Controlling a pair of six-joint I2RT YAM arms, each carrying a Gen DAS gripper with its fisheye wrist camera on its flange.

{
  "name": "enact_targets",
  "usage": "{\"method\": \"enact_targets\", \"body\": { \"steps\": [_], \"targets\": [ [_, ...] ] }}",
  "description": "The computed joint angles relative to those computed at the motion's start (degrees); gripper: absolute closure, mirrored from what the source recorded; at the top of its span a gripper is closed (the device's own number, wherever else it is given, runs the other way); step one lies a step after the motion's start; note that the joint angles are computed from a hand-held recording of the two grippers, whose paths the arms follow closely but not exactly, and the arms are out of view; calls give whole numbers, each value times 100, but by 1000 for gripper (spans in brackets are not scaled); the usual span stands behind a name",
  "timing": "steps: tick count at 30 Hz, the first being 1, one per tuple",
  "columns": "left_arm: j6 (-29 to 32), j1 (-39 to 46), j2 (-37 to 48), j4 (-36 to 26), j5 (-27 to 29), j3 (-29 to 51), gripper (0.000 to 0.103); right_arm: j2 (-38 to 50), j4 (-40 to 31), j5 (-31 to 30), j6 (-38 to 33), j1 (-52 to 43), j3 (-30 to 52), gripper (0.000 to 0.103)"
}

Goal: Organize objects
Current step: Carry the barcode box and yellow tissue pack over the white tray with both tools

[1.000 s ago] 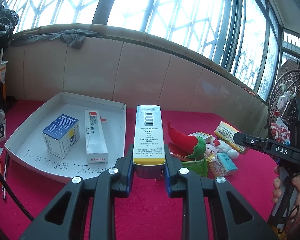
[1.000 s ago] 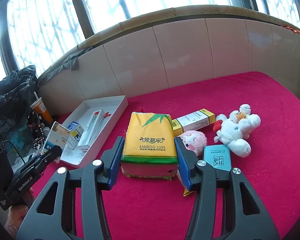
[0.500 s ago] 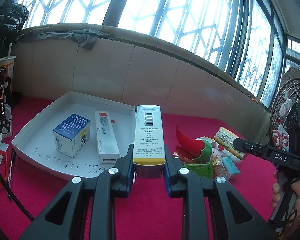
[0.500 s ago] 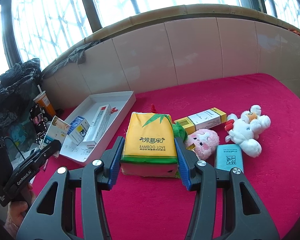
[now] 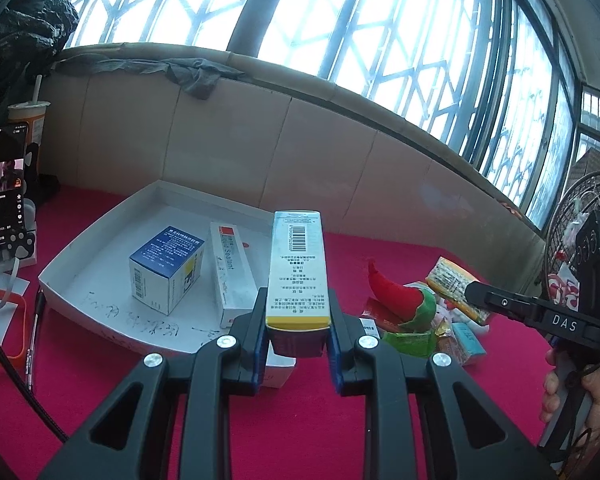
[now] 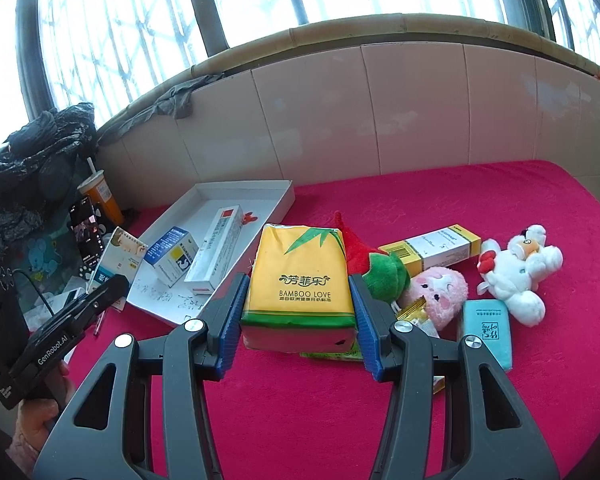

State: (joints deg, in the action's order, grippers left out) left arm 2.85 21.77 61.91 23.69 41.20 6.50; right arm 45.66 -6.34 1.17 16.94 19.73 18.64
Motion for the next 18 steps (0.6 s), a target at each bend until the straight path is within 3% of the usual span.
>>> {"method": "enact_targets", "body": {
  "steps": [18],
  "targets": [
    [57, 257, 66, -8, 70, 108, 79, 329, 215, 109, 31, 231, 95, 54]
  ]
}}
